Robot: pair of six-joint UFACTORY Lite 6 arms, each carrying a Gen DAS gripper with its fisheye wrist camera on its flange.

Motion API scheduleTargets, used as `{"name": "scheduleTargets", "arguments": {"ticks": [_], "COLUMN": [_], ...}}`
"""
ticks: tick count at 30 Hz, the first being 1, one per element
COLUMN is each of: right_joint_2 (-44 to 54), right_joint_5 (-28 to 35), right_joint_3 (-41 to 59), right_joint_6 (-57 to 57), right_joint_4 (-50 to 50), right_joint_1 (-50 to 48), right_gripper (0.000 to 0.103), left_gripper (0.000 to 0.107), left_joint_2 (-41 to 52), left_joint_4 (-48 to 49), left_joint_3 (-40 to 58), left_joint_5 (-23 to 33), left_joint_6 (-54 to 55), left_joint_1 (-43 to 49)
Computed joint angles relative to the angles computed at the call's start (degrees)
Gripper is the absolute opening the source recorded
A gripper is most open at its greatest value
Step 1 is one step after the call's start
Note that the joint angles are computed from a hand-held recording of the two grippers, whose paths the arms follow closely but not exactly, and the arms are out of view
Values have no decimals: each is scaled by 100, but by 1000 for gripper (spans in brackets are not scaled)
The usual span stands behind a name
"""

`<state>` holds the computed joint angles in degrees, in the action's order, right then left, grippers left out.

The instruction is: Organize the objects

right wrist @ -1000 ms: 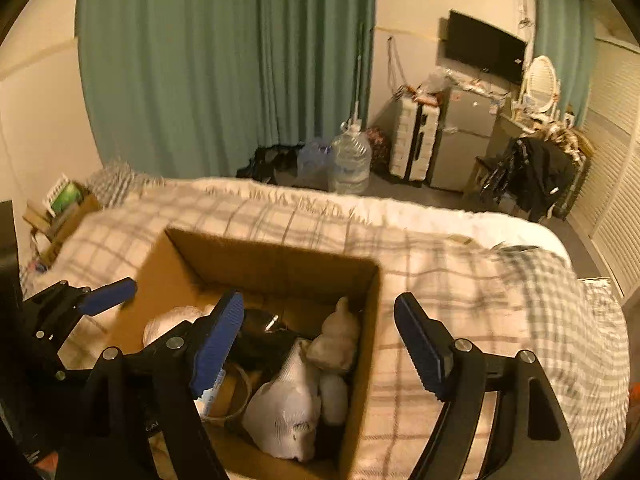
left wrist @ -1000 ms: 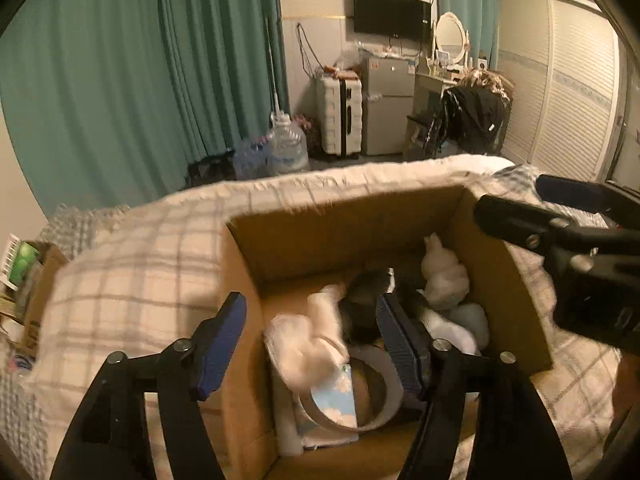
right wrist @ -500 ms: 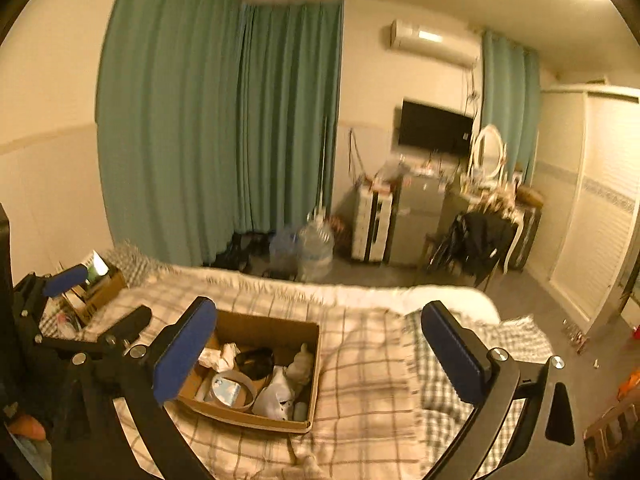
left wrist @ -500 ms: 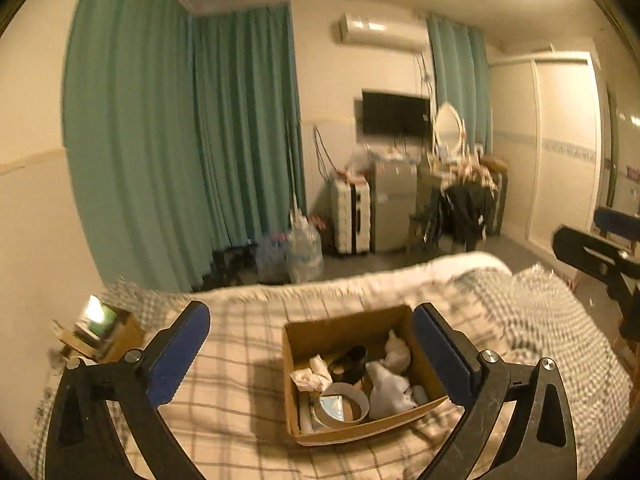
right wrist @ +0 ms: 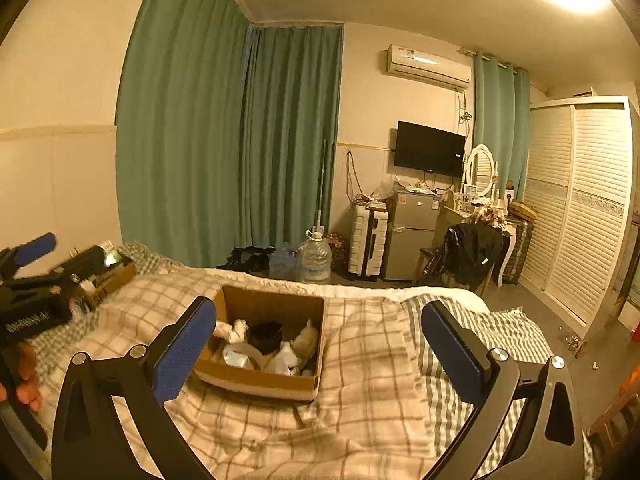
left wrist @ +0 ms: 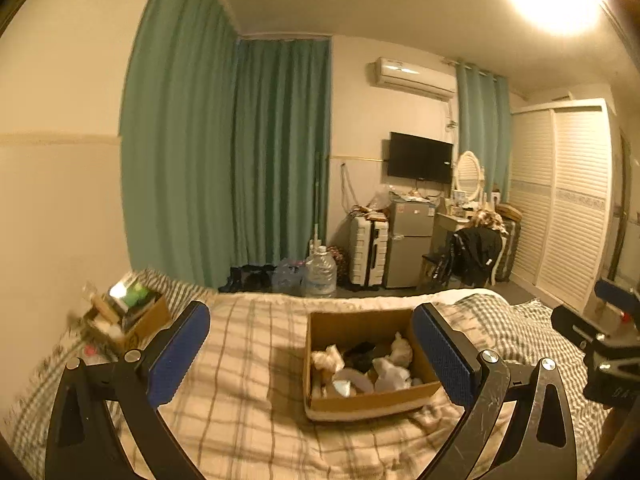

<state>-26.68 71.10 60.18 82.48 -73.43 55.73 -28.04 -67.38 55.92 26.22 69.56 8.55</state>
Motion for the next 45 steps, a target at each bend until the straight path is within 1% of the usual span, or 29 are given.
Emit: {"name": "scheduleTargets", "arguments": {"ticks": [3, 5, 7, 8, 10, 14, 20, 25, 30, 45], "right_joint_2": [-90, -113, -83, -55, -56, -135, -150, -114, -86, 84], "right_joint_5": [215, 147, 40, -118, -356, -437, -384, -294, -333, -319], "right_joint_3": [-992, -1456, -1824, -1962, -2122, -2211, -2154, -2106, -2104, -2018], "right_joint_6": [1027, 1480, 1895, 2028, 2086, 2158, 2085, 2058, 2100, 2115], "right_joint_4": [-553, -684, -781, -782, -771, -746, -689, -687, -679, -654], "right_joint_1": [141, 80, -12, -115, -307, -386, -339, -258, -255, -190], "right_gripper": [103, 103, 103, 103, 103, 103, 103, 103, 103, 103], "left_gripper": [103, 103, 103, 103, 103, 103, 103, 103, 103, 103], "left_joint_2": [-384, -460, -431, -397, -306, -330, -395, -441, -427, -491], "left_joint_4": [-1261, -1897, -2146, -2285, -2487, -2368, -2356, -2278, -2143, -2158], "left_joint_3": [-984, -1401, -1647, -1731, -1801, -1847, -1920, -1937, -1919, -1967], "left_joint_5": [-225, -247, -146, -115, -121, -154, -447, -499, -498, -585], "left_joint_6": [1334, 2045, 2413, 2605, 2864, 2795, 2854, 2796, 2668, 2666], "left_joint_1": [191, 257, 331, 351, 328, 298, 52, -10, -10, -66]}}
